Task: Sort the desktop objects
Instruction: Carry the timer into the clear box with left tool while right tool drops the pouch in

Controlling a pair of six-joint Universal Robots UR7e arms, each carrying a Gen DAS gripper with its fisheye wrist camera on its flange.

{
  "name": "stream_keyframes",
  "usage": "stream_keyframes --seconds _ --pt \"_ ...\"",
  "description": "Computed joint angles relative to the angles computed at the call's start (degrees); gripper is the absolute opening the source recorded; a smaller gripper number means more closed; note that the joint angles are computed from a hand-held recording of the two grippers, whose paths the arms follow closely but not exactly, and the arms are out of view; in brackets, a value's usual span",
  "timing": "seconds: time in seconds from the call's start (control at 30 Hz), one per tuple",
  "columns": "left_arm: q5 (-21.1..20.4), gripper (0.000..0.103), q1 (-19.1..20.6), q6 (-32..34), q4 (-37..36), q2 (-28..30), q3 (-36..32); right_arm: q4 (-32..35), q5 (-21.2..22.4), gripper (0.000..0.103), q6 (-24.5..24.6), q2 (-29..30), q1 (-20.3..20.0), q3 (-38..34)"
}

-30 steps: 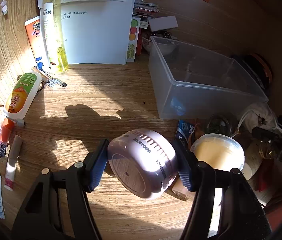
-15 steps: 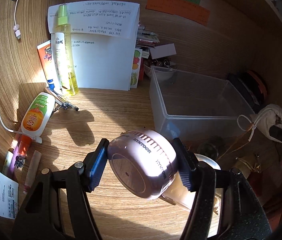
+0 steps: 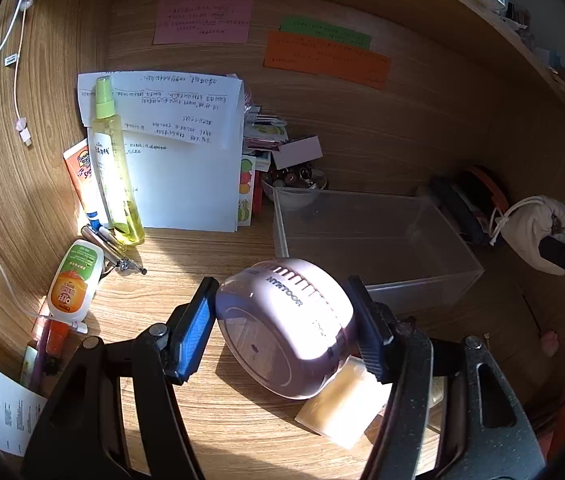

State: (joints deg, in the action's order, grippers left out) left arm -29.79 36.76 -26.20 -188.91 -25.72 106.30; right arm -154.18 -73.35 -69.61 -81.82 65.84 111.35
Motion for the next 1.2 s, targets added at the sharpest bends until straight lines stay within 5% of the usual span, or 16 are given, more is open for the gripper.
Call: stream_keyframes --seconds 0.7,1.2 --pt "-5.4 0.063 4.2 12.6 7.9 2.6 -16.2 1.6 -2.4 0.060 5.4 8.1 4.4 -8.1" --pt "-9.2 0.063 10.8 14.0 23.1 10.3 -32.8 3.2 -11.7 0.060 8.6 20.4 7.8 -18.2"
